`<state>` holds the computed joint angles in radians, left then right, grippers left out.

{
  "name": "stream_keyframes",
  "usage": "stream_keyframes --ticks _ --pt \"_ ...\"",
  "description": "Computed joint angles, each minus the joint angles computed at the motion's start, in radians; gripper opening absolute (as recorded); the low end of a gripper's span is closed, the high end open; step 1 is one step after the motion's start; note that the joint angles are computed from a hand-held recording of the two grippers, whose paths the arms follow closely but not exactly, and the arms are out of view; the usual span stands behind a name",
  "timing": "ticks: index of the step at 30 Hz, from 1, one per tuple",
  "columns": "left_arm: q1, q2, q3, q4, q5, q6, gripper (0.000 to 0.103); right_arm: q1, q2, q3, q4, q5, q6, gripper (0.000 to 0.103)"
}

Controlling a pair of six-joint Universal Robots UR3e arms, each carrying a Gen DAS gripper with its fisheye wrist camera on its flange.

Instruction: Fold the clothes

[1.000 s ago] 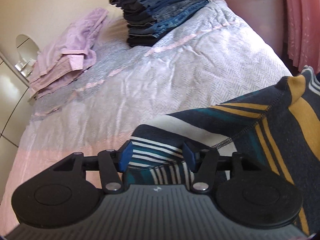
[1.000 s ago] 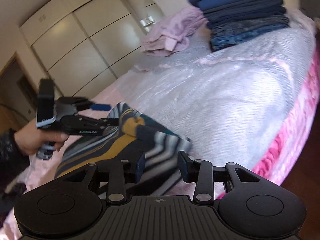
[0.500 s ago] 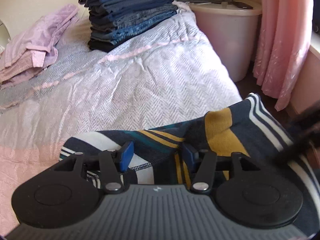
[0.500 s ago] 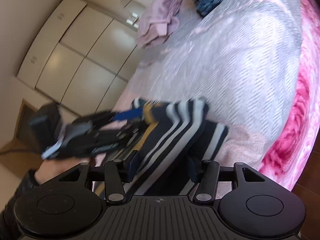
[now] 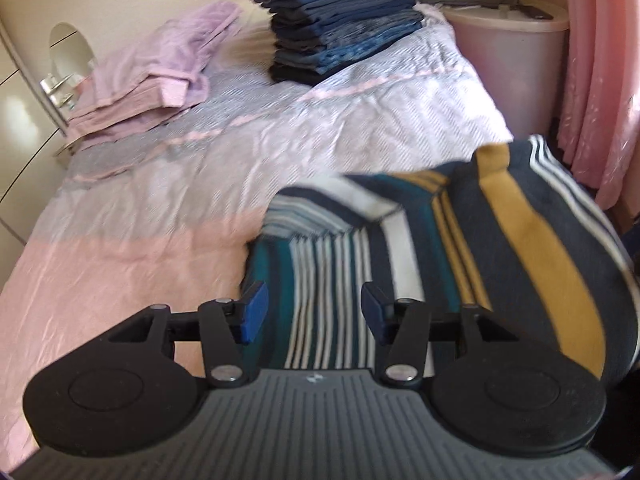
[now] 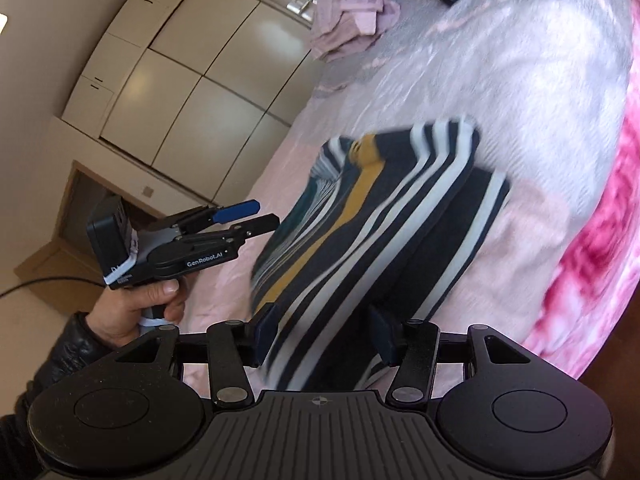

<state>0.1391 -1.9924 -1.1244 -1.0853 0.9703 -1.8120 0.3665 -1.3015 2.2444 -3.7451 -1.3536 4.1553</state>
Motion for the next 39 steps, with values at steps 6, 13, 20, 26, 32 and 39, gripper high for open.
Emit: stream_keyframes --ticks 6,13,20,26,32,39 --pt "0.087 0.11 -0.267 0.152 0.027 0.154 0.048 0.062 0.107 -0.145 0.098 0.094 -0.01 0.053" --pt "0.235 0.234 -0.468 0.283 -0.119 0.511 0.058 0.079 -0.062 -0.219 0.411 -0.059 -0.2 0.054" --pt "0.313 0.303 -0.748 0.41 -0.238 1.052 0.071 0.37 0.137 -0.766 0.838 -0.552 -0.725 0.071" --pt "0.274 0.197 -0.759 0.544 -0.267 1.083 0.072 0.449 0.477 -1.232 1.153 -0.654 -1.033 0.071" --pt "0.252 0.123 -0.697 0.544 -0.282 1.106 0.075 0.511 0.68 -1.41 1.237 -0.872 -1.354 0.071" --pt "0.194 0.029 -0.724 0.798 -0.279 1.077 0.047 0.468 0.437 -1.066 1.08 -0.811 -1.372 0.048"
